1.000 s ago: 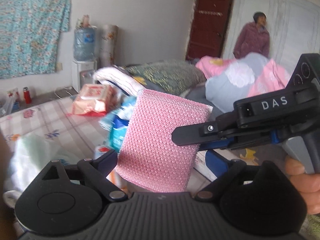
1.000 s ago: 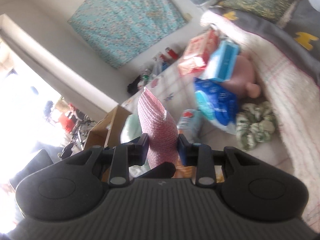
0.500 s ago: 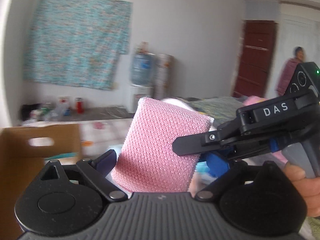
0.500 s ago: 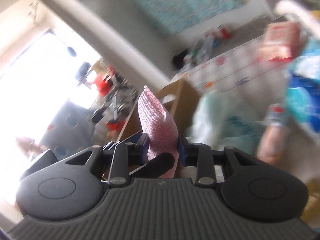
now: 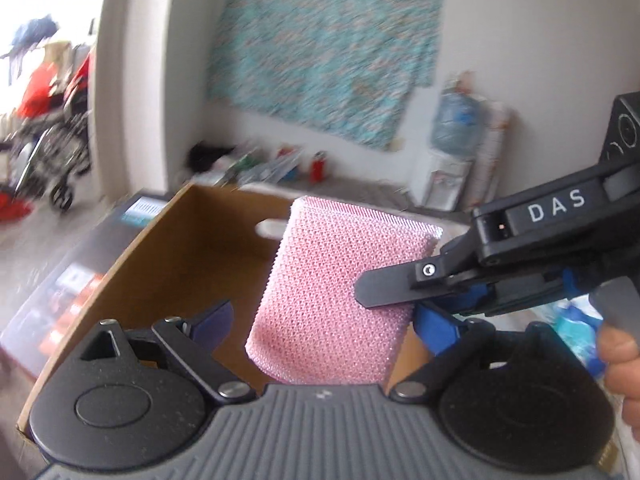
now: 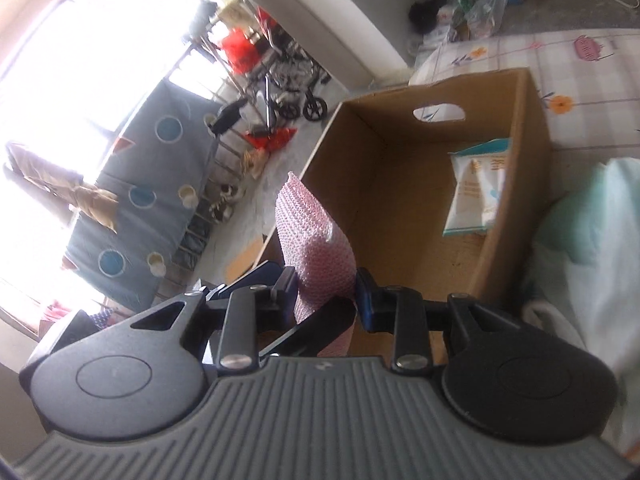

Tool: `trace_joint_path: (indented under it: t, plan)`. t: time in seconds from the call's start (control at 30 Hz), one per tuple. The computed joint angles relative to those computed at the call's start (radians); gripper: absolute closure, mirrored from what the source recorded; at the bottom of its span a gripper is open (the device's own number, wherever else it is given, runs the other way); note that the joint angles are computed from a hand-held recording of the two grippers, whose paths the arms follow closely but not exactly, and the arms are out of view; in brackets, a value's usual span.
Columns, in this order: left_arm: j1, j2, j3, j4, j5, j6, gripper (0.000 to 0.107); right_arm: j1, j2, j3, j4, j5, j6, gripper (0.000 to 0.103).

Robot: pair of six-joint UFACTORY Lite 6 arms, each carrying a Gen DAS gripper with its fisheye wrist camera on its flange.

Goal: Organize soft objects
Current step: 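Carry the pink sponge with the right tool over the box, then lower the sponge into the box beside the bag and open the right tool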

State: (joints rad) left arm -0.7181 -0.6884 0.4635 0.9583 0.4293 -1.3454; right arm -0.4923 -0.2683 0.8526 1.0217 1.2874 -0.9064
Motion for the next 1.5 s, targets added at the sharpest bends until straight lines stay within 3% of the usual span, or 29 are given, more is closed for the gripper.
trace_joint_path:
  t: [0.27, 0.4, 0.57, 0.7, 0.9, 1.03, 1.17, 1.27, 1.5]
  plan:
    - [0.345, 0.266, 0.138, -0.227, -0.165, 0.327, 0.013, 0.367, 0.515, 0.377, -0.042, -0.348, 0.169, 0.074]
    - [0.414, 0.309, 0.152, -0.312, -0.200, 0.437, 0.013, 0.418, 0.788, 0.635, -0.118, -0.386, 0.230, 0.073]
    - [0.408, 0.333, 0.139, -0.283, -0.202, 0.411, 0.013, 0.478, 1.029, 0.898, -0.234, -0.412, 0.329, 0.069]
    - [0.392, 0.355, 0.144, -0.236, -0.198, 0.367, 0.013, 0.508, 1.043, 0.931, -0.368, -0.507, 0.420, 0.062]
    - [0.366, 0.350, 0.136, -0.172, -0.184, 0.293, 0.013, 0.447, 0.931, 0.808, -0.249, -0.565, 0.299, 0.059]
    - [0.364, 0.317, 0.118, -0.164, -0.184, 0.290, 0.013, 0.397, 0.945, 0.819, -0.164, -0.453, 0.251, 0.059]
    - [0.380, 0.279, 0.088, -0.258, -0.191, 0.396, 0.013, 0.434, 1.012, 0.877, -0.181, -0.371, 0.324, 0.059]
    - [0.384, 0.275, 0.084, -0.294, -0.175, 0.427, 0.013, 0.485, 1.080, 0.927, -0.238, -0.407, 0.419, 0.060]
    - [0.383, 0.209, 0.061, -0.360, -0.144, 0.480, 0.013, 0.483, 1.064, 0.903, -0.140, -0.466, 0.443, 0.059]
